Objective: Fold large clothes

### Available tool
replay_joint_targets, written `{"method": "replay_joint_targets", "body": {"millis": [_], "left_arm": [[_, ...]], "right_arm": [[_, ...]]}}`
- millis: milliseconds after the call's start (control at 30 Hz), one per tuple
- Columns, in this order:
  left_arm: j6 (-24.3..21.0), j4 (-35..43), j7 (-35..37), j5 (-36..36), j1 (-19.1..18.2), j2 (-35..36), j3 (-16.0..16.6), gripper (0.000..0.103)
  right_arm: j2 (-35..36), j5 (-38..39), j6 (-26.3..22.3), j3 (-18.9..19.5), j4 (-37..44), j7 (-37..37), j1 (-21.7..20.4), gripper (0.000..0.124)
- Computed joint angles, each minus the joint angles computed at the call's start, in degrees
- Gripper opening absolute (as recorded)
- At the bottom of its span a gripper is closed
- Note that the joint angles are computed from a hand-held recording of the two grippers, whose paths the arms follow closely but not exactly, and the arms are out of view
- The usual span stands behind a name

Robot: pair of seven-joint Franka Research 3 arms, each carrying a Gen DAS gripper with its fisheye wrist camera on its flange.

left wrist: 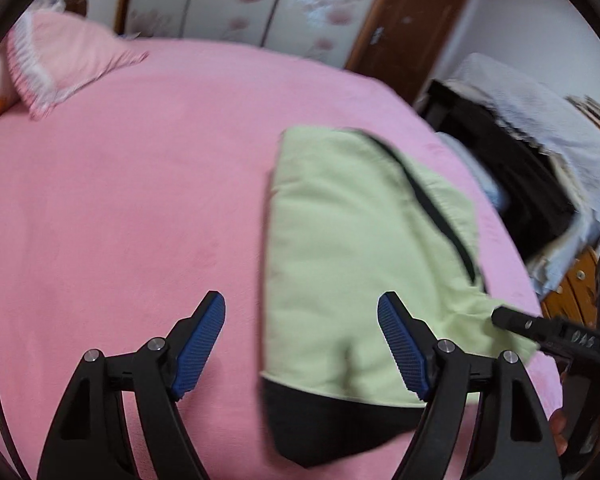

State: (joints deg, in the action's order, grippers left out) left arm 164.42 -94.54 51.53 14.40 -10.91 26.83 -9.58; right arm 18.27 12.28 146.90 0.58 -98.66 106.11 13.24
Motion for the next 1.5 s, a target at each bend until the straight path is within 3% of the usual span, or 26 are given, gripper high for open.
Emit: {"method": "replay_joint_targets", "body": {"millis": [67, 167, 200, 233, 300, 333, 433, 500, 633, 700, 800, 867, 1033, 1167, 1300, 1400, 1500], "left_arm": [[-1.21, 1.07, 1.16, -1.47, 1.16, 1.52, -1.06, 0.078], [-3.72, 4.55, 2.48, -2.68, 1.19, 4.68, -1.81, 0.078], [-4.67, 6.85, 3.01, -3.13, 1.11, 6.31, -2.03, 0.078], [-4.57, 7.37, 3.23, -3.56, 1.11, 6.82, -2.18, 0.078], [-4.68, 8.67, 3.68, -4.20, 0.86, 7.67, -2.49, 0.078], [-4.86, 9.07, 3.71, -4.17, 0.49, 7.85, -2.30, 0.078], [-4.58, 9.12, 3.84, -3.61, -0.53, 7.77, -1.83, 0.078], [-3.73, 8.39, 3.75, -3.10, -1.13, 7.70, -1.52, 0.078], [-2.77, 5.31, 4.47, -3.47, -0.73, 6.76, -2.34, 0.080], [-2.08, 4.69, 3.34, -2.00, -2.32, 6.67, -0.87, 0.080], [-2.26, 4.77, -0.97, 4.70, -7.33, 6.43, 4.76, 0.084], [-2.87, 4.82, -3.32, 8.55, -9.08, 6.12, 6.77, 0.085], [-4.36, 3.28, -1.79, 9.80, -6.68, 4.03, 3.76, 0.085], [-4.97, 1.81, -1.72, 10.36, -6.30, 1.63, 3.27, 0.085], [-3.04, 1.17, -5.69, 12.83, -7.09, -0.23, 5.06, 0.085], [-2.11, 1.82, -10.91, 17.29, -8.68, -1.08, 7.79, 0.085], [-5.41, 8.26, -9.84, 18.22, -8.05, 2.33, 7.00, 0.085]], "right_arm": [[2.73, -1.22, -3.66, -0.47, 2.87, 0.90, 0.12, 0.083], [3.60, 6.07, -3.89, 1.76, 2.65, -2.24, -2.82, 0.082], [3.26, 9.31, -2.68, 2.60, 1.55, -3.78, -3.90, 0.065], [2.81, 11.87, -1.54, 3.21, 0.45, -5.38, -4.64, 0.031], [2.45, 16.57, -1.45, 4.49, -0.39, -10.04, -6.16, 0.022], [1.33, 16.86, 0.88, 4.39, -2.10, -12.08, -5.80, 0.018], [-3.19, 15.97, 9.34, 3.70, -8.31, -15.46, -3.84, 0.016], [-5.91, 22.11, 15.47, 5.57, -13.03, -21.13, -4.84, 0.016], [-4.90, 24.10, 17.63, 4.49, -16.58, -21.05, -3.91, 0.017], [-3.64, 27.39, 21.31, 5.91, -17.92, -24.27, -4.67, 0.015], [-2.81, 31.76, 23.86, 7.81, -18.23, -27.73, -5.65, 0.016], [-3.27, 29.29, 23.36, 6.43, -18.26, -26.10, -4.28, 0.018], [-7.31, 19.84, 19.40, 1.78, -19.52, -17.57, -1.75, 0.043], [-11.10, 12.23, 20.16, -0.06, -21.75, -11.88, -1.01, 0.043], [-13.33, -5.25, 22.17, -3.10, -22.72, 0.98, 0.96, 0.043], [-12.35, -17.57, 23.32, -4.40, -20.40, 8.36, 2.16, 0.043], [-8.50, -23.16, 22.09, -4.19, -14.79, 9.26, 3.13, 0.043]]}}
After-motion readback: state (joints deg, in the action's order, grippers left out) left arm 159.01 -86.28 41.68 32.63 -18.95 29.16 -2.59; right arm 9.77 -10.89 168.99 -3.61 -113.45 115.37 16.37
